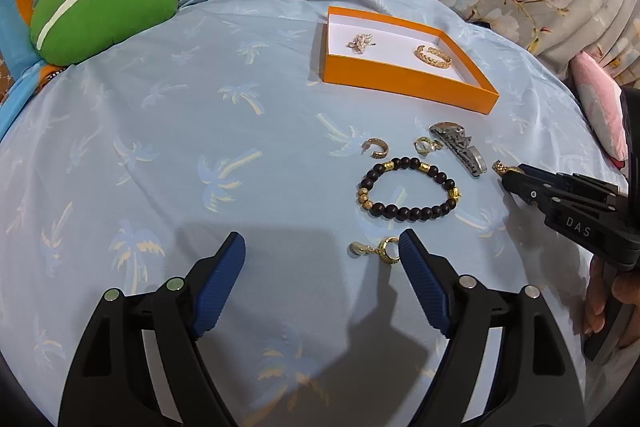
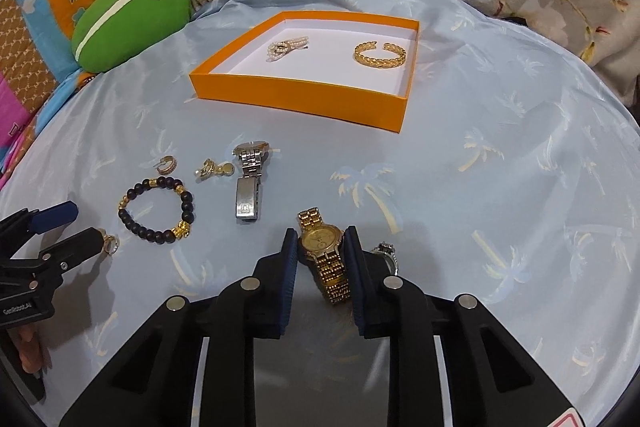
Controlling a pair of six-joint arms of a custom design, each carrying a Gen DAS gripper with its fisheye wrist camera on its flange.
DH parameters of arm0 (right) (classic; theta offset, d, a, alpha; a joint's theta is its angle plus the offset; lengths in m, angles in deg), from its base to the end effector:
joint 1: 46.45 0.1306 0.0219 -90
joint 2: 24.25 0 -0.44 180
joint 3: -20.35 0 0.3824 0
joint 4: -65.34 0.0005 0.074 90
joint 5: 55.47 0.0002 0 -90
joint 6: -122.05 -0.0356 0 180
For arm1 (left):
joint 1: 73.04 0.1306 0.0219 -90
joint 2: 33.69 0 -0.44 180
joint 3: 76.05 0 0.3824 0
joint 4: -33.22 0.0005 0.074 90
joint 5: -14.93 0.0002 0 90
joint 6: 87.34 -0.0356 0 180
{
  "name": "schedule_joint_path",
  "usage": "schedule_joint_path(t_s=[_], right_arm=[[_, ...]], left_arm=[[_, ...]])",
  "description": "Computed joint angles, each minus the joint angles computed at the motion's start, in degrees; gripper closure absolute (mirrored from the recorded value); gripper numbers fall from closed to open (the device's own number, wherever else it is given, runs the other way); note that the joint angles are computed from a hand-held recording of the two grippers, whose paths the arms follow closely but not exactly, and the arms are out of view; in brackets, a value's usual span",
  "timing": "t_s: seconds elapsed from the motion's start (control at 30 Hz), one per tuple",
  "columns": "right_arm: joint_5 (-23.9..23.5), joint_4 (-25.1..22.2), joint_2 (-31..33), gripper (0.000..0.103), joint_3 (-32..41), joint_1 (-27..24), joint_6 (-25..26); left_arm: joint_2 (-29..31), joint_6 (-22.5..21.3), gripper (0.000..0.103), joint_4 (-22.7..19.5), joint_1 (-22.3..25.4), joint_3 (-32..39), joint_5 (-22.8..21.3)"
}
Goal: Organize jewelry
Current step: 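Grasp the silver watch with the left tool while the right tool holds the gold watch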
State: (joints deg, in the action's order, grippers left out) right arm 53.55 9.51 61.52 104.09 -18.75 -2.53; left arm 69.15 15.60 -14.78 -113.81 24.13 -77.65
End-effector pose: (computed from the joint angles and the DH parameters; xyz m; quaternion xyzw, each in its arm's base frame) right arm 0.3852 0.1886 0.4646 0.1025 0.9433 0.0053 0.3158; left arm 0.4331 -0.3720 0.4570 0.2190 0.9156 -0.1331 0.3098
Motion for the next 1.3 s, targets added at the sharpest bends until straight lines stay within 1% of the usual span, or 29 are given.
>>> schedule_joint_path(t_s=[0.17, 0.33, 0.47, 0.6, 0.73, 0.83, 0.93, 1.0, 1.07, 1.1, 1.17, 1.2, 1.3], right_arm=[[1.1, -0.1, -1.6, 0.081, -1.4, 1.6, -4.5], [2.6, -1.1, -3.8, 0.081, -3.1, 4.5, -8.5], [4.8, -2.8, -5.1, 0.081, -3.9, 7.2, -11.4], [7.1, -4.2, -5.9, 0.081, -4.2, 8.7, -13.4], [7.3, -5.0, -6.1, 0.081, -4.3, 8.5, -15.0], [7.1, -6.1, -6.1, 0.081, -4.2, 8.3, -16.5], [6.7, -6.6, -6.6, 0.081, -4.3, 7.9, -17.8], [6.2, -6.8, -7.0, 0.081, -4.6, 7.6, -18.4], [6.1, -6.5, -7.5, 0.081, -5.1, 7.4, -18.9], [5.9, -6.3, -7.7, 0.081, -5.4, 7.2, -19.0], [5.7, -5.6, -8.1, 0.081, -5.9, 7.2, -19.5], [5.6, -5.5, -8.2, 0.081, -6.0, 7.1, -19.5], [5.7, -5.4, -8.1, 0.081, -5.9, 7.2, -19.7]], left_arm=[[-0.2, -0.4, 0.025, 0.1, 0.0, -0.2, 0.8], [-0.6, -1.1, 0.025, 0.0, -0.5, -0.5, 1.3], [-0.4, -1.0, 0.025, -0.3, -1.2, -0.1, 1.3], [0.4, 0.1, 0.025, 0.0, -1.9, 2.1, 2.0], [3.2, 1.0, 0.025, -1.5, -2.6, 7.4, 3.6], [6.3, 2.5, 0.025, -3.9, -3.3, 12.7, 6.0], [9.6, 3.1, 0.026, -6.2, -4.5, 17.9, 6.5], [12.1, 3.3, 0.029, -8.0, -5.3, 21.6, 5.8], [14.5, 3.6, 0.036, -10.0, -5.7, 25.0, 6.2], [15.5, 3.8, 0.037, -10.9, -5.9, 26.4, 6.1], [17.6, 4.6, 0.042, -12.5, -5.9, 29.2, 6.7], [18.6, 4.9, 0.043, -13.5, -6.0, 30.6, 6.5], [20.5, 5.4, 0.049, -15.1, -6.0, 32.7, 5.6]])
